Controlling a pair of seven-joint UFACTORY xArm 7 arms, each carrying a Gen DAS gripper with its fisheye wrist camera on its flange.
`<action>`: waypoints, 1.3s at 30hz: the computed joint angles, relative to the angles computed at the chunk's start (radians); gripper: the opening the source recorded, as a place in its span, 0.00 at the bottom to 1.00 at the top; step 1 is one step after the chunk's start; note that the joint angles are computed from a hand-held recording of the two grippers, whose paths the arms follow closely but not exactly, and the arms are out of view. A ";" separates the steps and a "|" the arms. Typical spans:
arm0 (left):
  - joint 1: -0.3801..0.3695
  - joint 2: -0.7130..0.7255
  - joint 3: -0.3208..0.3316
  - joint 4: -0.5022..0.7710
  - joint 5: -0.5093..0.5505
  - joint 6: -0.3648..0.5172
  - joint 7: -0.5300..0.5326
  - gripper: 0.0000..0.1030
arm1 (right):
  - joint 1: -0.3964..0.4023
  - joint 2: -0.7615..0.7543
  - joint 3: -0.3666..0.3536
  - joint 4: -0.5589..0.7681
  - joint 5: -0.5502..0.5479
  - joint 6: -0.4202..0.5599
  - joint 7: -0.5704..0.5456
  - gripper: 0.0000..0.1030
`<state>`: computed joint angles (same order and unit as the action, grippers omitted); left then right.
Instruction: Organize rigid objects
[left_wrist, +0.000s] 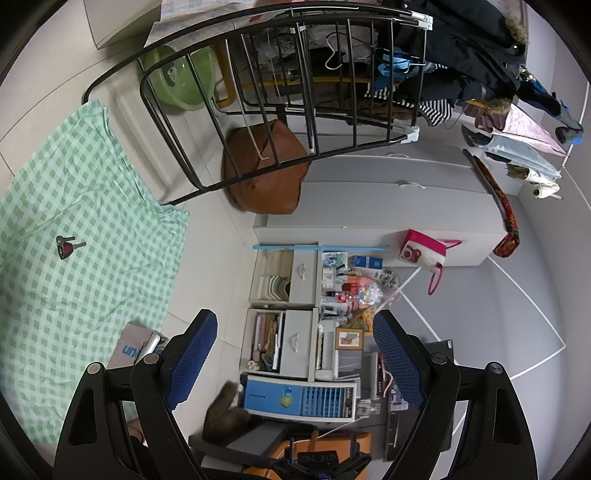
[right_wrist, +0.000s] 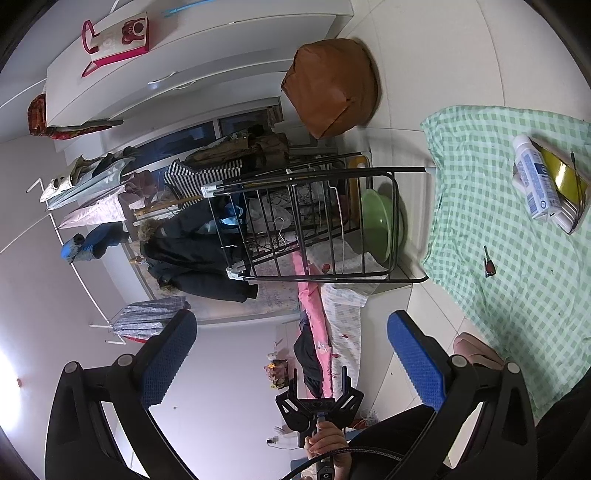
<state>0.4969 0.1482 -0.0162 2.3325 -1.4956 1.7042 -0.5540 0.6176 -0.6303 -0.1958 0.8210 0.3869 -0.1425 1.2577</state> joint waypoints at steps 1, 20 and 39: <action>0.000 0.001 0.000 0.002 0.000 0.000 0.000 0.83 | -0.001 0.003 0.001 0.003 0.000 0.001 0.001 1.00; -0.004 0.005 -0.006 0.009 0.005 0.003 -0.007 0.83 | -0.070 0.005 0.053 -0.003 0.006 0.032 0.050 1.00; -0.012 0.002 -0.005 0.009 0.002 -0.004 0.013 0.83 | -0.095 0.009 0.069 0.010 0.024 0.045 0.043 1.00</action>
